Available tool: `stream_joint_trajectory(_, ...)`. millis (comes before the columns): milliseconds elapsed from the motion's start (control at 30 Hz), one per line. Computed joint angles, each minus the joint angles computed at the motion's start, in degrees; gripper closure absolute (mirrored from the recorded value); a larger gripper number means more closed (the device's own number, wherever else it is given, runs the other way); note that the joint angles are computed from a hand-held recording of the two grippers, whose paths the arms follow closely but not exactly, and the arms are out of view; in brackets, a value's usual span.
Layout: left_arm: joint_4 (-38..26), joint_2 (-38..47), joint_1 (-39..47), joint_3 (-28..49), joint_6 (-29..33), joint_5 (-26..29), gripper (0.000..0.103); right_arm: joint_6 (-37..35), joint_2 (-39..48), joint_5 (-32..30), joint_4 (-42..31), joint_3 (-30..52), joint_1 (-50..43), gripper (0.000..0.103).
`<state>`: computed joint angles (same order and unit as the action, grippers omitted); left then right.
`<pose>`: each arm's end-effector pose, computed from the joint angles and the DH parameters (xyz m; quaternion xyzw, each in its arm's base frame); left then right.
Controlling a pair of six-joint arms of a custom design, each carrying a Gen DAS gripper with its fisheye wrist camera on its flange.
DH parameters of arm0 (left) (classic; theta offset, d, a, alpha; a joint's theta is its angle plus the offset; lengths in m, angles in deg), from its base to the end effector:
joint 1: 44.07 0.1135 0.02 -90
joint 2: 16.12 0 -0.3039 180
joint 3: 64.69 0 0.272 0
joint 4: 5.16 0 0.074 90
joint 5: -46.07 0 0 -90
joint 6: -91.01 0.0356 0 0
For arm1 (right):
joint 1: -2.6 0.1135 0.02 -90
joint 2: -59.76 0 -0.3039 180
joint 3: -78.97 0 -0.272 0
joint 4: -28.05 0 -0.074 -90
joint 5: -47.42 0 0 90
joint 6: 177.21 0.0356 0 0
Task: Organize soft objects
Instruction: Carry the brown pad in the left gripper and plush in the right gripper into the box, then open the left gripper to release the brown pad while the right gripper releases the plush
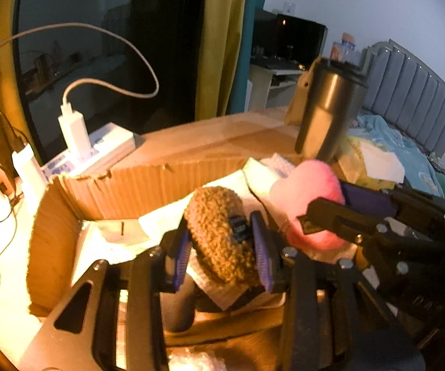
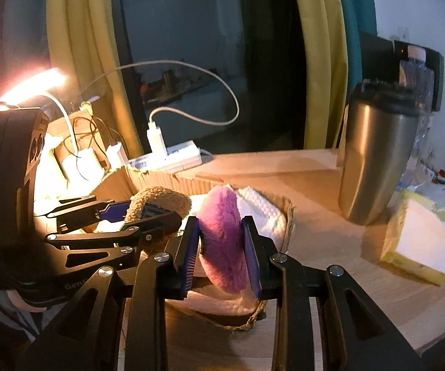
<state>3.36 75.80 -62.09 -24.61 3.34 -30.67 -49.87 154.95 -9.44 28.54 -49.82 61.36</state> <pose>0.2612 -0.0935 0.1288 0.2061 0.8896 -0.1587 0.3754 0.1818 0.2623 0.1558 -0.0530 0.8862 0.1063 0.4478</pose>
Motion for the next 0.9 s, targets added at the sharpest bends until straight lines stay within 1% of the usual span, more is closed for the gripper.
stream_joint_trajectory(233,-0.3,4.4,-0.7,1.7,0.0,-0.6,0.064,0.0,4.6,-3.0,2.4,0.6,-2.4,0.073)
stream_joint_trajectory(433,-1.6,5.6,-1.2,2.7,0.0,-1.4,0.062,-0.9,5.9,-2.5,5.2,0.3,-2.6,0.073)
stream_joint_trajectory(533,-2.2,5.6,-1.3,3.1,-0.4,-1.8,0.058,-0.9,6.2,-2.1,5.7,0.2,-2.4,0.072)
stream_joint_trajectory(567,-2.2,6.0,-1.6,3.5,-0.6,-2.1,0.053,-1.1,6.3,-1.9,6.2,0.1,-2.3,0.072)
stream_joint_trajectory(600,-2.5,5.9,-1.5,3.5,-0.9,-2.1,0.051,-1.1,6.4,-1.9,6.2,0.1,-2.3,0.072)
stream_joint_trajectory(733,-3.0,5.0,-0.6,3.1,-1.4,-2.0,0.051,-1.2,6.7,-1.8,6.1,0.3,-2.0,0.066)
stream_joint_trajectory(833,-3.3,3.7,-0.4,2.6,-1.3,-2.3,0.051,-0.9,6.0,-1.9,4.8,0.4,-1.8,0.064)
stream_joint_trajectory(900,-3.3,2.9,-0.3,2.2,-1.3,-2.6,0.051,-0.6,5.8,-2.0,4.0,0.5,-1.9,0.06)
